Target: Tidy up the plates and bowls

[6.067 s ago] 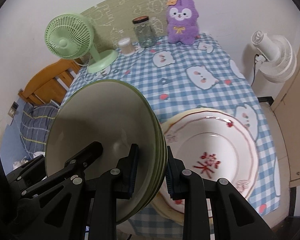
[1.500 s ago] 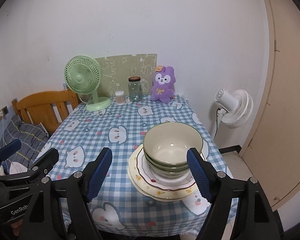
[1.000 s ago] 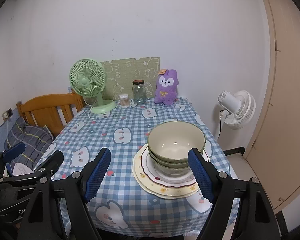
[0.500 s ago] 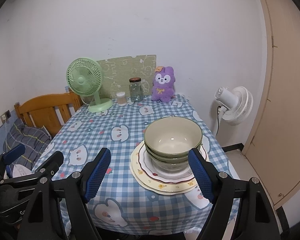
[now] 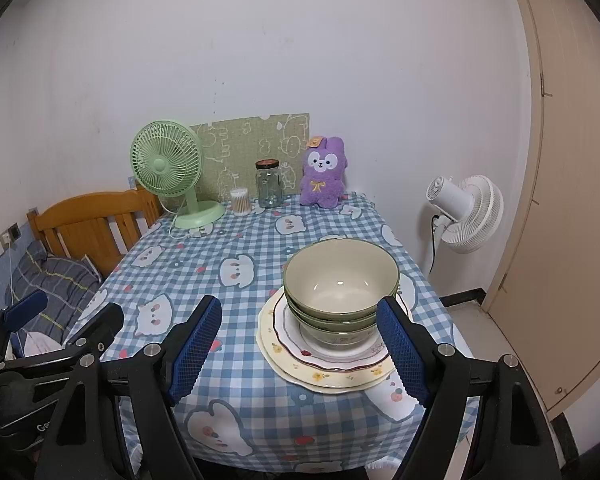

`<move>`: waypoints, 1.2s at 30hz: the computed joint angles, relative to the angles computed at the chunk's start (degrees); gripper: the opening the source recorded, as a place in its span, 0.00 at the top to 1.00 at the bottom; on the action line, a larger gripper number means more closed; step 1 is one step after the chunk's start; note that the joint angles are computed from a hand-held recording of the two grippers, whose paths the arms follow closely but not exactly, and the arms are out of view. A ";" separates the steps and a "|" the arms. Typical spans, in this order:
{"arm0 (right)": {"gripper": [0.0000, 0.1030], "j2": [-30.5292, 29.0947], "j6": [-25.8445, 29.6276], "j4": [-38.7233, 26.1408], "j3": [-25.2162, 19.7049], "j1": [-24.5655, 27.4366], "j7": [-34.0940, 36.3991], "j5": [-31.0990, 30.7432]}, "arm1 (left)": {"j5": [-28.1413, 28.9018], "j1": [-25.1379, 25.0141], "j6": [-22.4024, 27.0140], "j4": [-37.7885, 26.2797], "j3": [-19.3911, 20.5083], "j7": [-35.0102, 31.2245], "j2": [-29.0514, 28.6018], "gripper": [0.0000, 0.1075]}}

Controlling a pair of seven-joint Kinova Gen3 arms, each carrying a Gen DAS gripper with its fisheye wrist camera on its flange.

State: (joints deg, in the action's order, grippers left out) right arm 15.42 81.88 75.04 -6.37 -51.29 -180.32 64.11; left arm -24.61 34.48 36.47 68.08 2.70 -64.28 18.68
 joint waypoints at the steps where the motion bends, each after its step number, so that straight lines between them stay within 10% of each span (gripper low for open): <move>1: 0.20 0.00 0.00 0.00 0.00 0.00 0.00 0.00 | 0.44 -0.24 0.37 -0.37 0.23 -0.29 0.16 0.04; 36: 0.20 -0.08 -0.27 -0.38 0.16 0.44 0.93 0.34 | -1.70 0.94 -0.26 -0.44 -0.53 2.22 0.13 0.04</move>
